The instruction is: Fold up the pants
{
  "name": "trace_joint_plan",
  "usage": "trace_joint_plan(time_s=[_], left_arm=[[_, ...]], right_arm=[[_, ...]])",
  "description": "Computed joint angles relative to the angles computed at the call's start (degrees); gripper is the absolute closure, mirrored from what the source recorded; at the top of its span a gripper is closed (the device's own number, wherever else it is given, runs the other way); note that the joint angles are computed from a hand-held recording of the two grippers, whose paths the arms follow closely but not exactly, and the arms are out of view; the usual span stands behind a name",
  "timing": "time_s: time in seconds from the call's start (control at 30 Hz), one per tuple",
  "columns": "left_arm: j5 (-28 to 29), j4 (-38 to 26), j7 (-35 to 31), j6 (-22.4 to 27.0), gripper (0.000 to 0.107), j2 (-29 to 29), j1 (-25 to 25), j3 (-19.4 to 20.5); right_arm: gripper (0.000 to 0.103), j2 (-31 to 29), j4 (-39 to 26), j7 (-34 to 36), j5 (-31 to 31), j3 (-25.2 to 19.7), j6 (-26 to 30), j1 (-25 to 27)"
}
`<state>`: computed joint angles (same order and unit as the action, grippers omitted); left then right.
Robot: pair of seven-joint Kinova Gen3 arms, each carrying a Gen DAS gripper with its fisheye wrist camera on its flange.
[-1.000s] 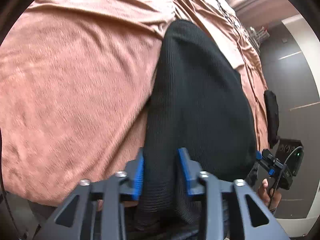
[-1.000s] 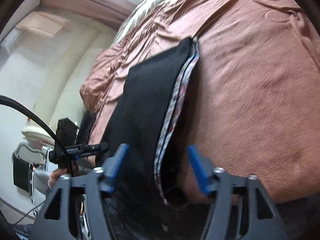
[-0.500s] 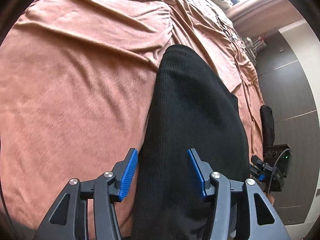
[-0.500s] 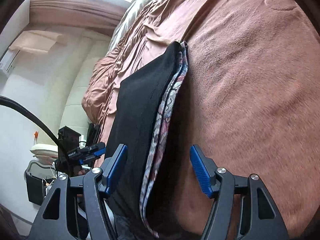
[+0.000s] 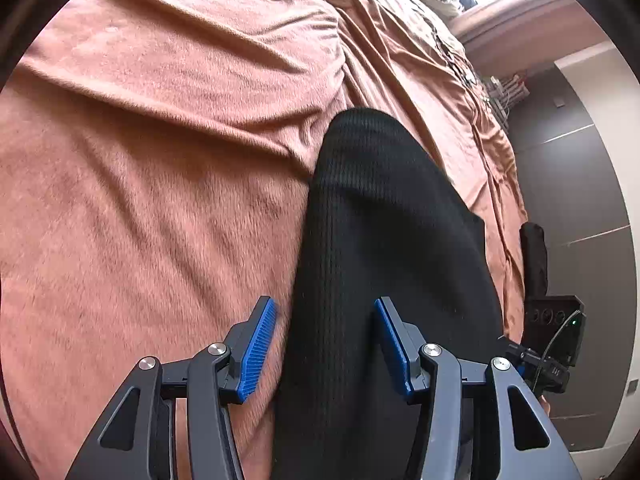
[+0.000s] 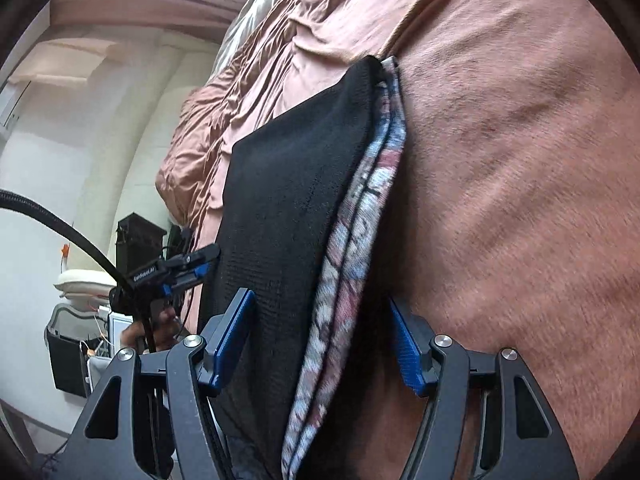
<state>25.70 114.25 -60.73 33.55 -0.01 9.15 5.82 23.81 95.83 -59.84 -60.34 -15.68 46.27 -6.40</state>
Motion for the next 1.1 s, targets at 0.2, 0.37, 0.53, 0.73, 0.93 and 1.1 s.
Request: trace_joint_plan(time_s=[0.2, 0.37, 0.53, 0.73, 0.93, 1.1], left_arm=[[6.86, 0.68, -8.77, -1.37, 0.06, 1.23, -1.68, -0.88], [14.02, 1.33, -17.02, -3.11, 0.067, 2.27, -3.36, -0.9], [17.34, 0.88, -20.78, -3.62, 0.071, 3.96, -4.31, -0.45], [16.9, 2.03, -20.29, -4.88, 0.098, 2.8, -4.36, -0.23], [16.68, 3.18, -20.73, -5.73, 0.099, 0.7, -3.92, -0.89], [20.64, 4.77, -24.23, -5.98, 0.099, 0.15, -4.19, -1.86]], right_arm=[[0.04, 2.54, -4.14, -2.38, 3.06, -0.04, 0.62, -1.45], [0.044, 4.07, -6.22, -4.01, 4.58, -0.93, 0.54, -1.65], [0.05, 4.6, -6.91, -4.87, 5.67, -1.5, -0.14, -1.96], [0.053, 4.3, -8.87, -8.77, 10.31, -0.83, -0.79, -4.2], [0.049, -0.28, -9.31, -17.8, 21.18, 2.38, -2.46, -9.07], [0.044, 0.07, -10.36, -21.6, 24.53, 1.61, -1.61, -9.55]])
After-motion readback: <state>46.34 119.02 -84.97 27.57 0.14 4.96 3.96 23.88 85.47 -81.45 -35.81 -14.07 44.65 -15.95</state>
